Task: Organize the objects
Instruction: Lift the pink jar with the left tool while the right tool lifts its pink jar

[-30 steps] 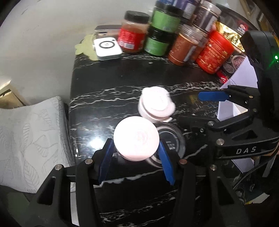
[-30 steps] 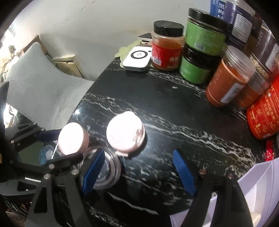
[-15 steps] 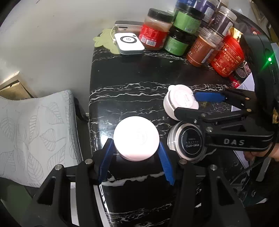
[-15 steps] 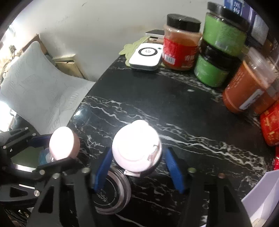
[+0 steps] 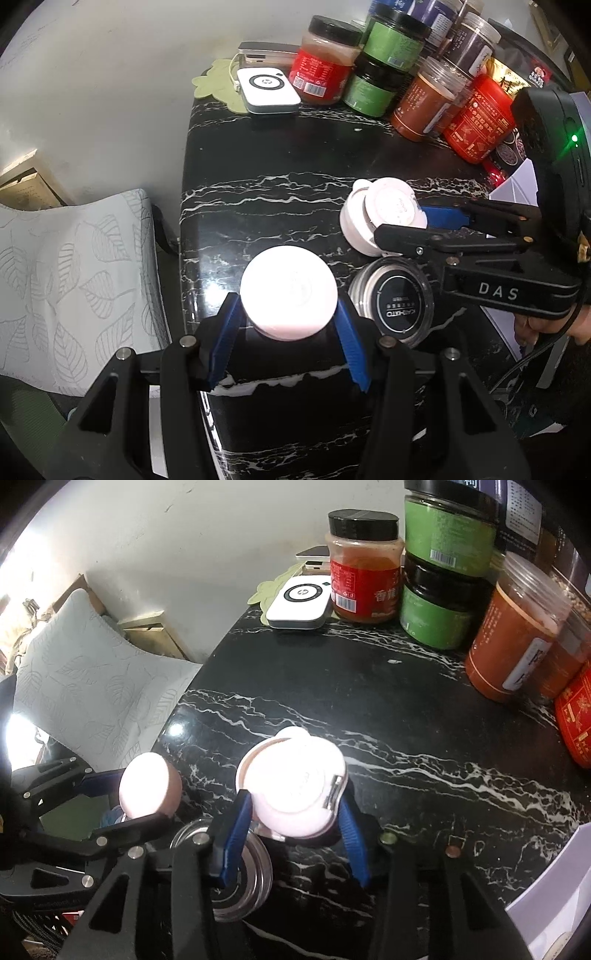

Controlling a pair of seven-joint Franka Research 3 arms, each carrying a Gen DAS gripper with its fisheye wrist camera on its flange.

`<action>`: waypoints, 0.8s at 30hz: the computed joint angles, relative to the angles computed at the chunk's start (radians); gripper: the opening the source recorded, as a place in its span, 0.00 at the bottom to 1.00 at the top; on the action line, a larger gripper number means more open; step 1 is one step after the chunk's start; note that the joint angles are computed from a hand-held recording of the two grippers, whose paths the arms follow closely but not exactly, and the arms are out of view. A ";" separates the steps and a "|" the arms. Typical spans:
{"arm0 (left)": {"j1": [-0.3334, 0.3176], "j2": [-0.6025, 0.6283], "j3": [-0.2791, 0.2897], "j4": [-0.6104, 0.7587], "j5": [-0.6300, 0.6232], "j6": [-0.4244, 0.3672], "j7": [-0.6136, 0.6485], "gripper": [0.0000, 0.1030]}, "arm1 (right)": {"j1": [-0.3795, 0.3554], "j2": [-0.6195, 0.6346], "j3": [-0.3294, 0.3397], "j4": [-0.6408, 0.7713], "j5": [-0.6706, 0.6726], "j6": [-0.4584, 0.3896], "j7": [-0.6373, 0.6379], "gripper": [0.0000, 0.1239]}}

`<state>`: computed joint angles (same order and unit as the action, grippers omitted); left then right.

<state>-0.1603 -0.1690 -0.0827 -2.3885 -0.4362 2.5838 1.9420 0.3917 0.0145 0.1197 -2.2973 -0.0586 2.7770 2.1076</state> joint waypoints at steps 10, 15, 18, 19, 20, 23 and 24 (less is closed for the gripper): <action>0.001 0.015 -0.005 0.002 0.021 0.020 -0.014 0.49 | 0.004 0.026 -0.007 0.042 -0.085 -0.058 0.061 0.40; 0.002 0.043 -0.002 0.007 -0.036 0.023 0.026 0.49 | 0.008 0.035 -0.012 0.047 -0.087 -0.050 0.061 0.43; 0.000 0.042 -0.005 -0.005 -0.080 0.054 0.060 0.49 | 0.008 0.038 -0.015 0.046 -0.076 -0.034 0.055 0.43; -0.001 0.043 -0.006 -0.009 -0.091 0.068 0.068 0.49 | 0.008 0.040 -0.016 0.048 -0.075 -0.032 0.055 0.43; -0.001 0.046 -0.009 -0.010 -0.095 0.081 0.071 0.50 | 0.008 0.041 -0.017 0.048 -0.077 -0.026 0.055 0.43; 0.002 0.056 -0.019 -0.011 -0.076 0.115 0.058 0.59 | 0.010 0.041 -0.020 0.041 -0.088 -0.007 0.063 0.43; 0.005 0.060 -0.027 -0.013 -0.044 0.135 0.033 0.61 | 0.011 0.039 -0.021 0.039 -0.092 -0.003 0.071 0.42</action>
<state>-0.1550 -0.1086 -0.1092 -2.4013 -0.4805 2.7189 1.9745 0.4024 0.0539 0.0984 -2.2588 -0.1510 2.7739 2.1786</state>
